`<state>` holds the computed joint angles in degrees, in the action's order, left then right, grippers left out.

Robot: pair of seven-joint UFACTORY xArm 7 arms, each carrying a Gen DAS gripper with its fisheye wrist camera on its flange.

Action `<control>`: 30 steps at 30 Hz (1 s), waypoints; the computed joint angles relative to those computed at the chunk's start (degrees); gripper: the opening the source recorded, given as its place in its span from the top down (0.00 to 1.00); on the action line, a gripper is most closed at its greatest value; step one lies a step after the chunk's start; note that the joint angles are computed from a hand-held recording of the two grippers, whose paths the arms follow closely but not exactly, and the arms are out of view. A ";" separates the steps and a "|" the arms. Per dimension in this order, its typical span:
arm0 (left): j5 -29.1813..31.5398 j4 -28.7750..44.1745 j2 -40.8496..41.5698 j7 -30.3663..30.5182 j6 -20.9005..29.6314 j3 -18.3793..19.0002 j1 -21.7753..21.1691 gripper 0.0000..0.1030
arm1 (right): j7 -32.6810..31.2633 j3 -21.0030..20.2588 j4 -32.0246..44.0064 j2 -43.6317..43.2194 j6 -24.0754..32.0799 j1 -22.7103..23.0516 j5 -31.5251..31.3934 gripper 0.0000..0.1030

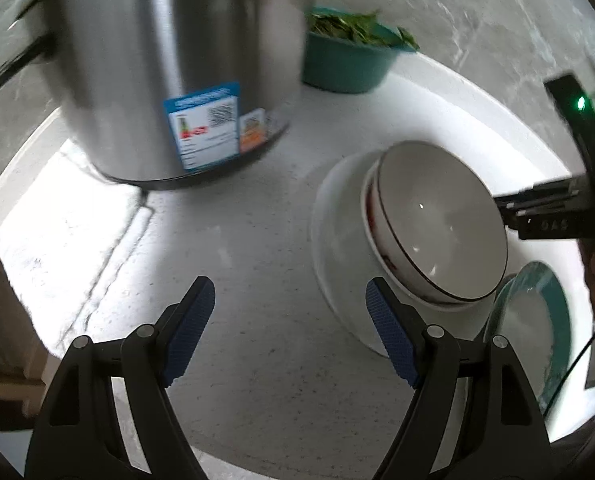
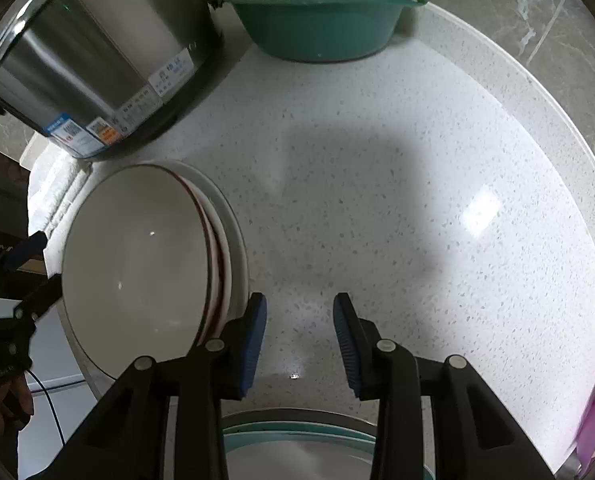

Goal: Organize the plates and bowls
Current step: 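Open both tools and withdraw from the bowl stack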

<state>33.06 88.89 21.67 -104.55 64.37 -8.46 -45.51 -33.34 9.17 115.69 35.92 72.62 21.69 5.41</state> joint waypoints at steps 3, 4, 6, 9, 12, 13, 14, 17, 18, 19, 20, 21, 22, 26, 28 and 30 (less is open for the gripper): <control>-0.32 1.27 1.20 0.64 -0.35 0.21 0.17 0.25 | -0.55 0.27 0.07 0.10 0.04 -0.30 0.57 0.63; -0.40 0.35 0.75 0.44 -0.88 0.31 0.25 0.25 | -0.41 0.38 0.58 0.45 0.51 -0.56 1.13 0.63; 0.02 -0.26 0.42 0.23 -1.26 0.53 0.32 0.25 | -0.23 0.49 2.80 1.31 2.64 -1.31 2.21 0.63; -1.55 -1.79 -0.07 1.21 -2.71 0.11 1.39 0.25 | -1.61 0.86 1.51 0.07 2.09 -2.12 3.45 0.63; -1.98 -2.08 0.21 2.15 -3.52 0.10 1.80 0.25 | -1.54 0.66 3.67 1.89 4.38 -2.11 3.65 0.63; -2.10 -2.08 0.26 2.38 -3.61 0.11 1.82 0.25 | -1.28 0.59 3.77 2.22 4.50 -1.81 3.54 0.64; -2.02 -2.12 0.23 2.52 -3.67 0.20 1.81 0.25 | -1.13 0.56 3.09 1.97 4.29 -1.76 3.63 0.64; -1.99 -2.76 -0.26 2.29 -3.94 0.33 1.85 0.25 | -2.47 0.79 1.38 0.36 4.39 -2.29 3.98 0.64; -2.05 -3.13 -0.59 2.07 -3.99 0.28 1.86 0.25 | -3.01 1.02 0.48 -0.61 3.95 -2.88 4.78 0.64; -2.09 -3.41 -0.89 1.83 -3.98 0.20 1.85 0.25 | -3.21 1.28 -0.09 -1.28 4.06 -3.53 5.89 0.64; -1.88 -3.61 -1.01 1.83 -4.24 0.20 1.95 0.25 | -3.26 1.53 0.43 -1.23 4.98 -4.17 7.05 0.63; -1.79 -3.32 -0.99 1.92 -3.78 0.11 1.86 0.25 | -3.23 1.64 1.42 -0.94 6.22 -4.73 7.96 0.63; -1.66 -3.23 -1.02 2.08 -3.58 0.05 1.84 0.25 | -3.41 1.70 1.63 -1.11 6.84 -5.05 8.51 0.62; -1.76 -3.13 -0.83 3.58 -4.26 -0.22 2.24 0.25 | -4.24 1.34 1.59 -0.91 7.74 -4.51 8.04 0.60; -2.15 -3.16 -0.58 4.28 -4.23 -0.14 2.42 0.25 | -3.88 1.23 1.71 -0.32 7.51 -4.07 7.84 0.60; -2.38 -4.15 -0.77 4.45 -5.52 -0.10 2.71 0.25 | -3.28 1.39 2.58 0.49 8.10 -3.68 7.99 0.60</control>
<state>30.68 84.74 20.90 -100.10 58.85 -8.56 -42.80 -36.62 10.56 118.27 36.41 80.73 18.01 13.40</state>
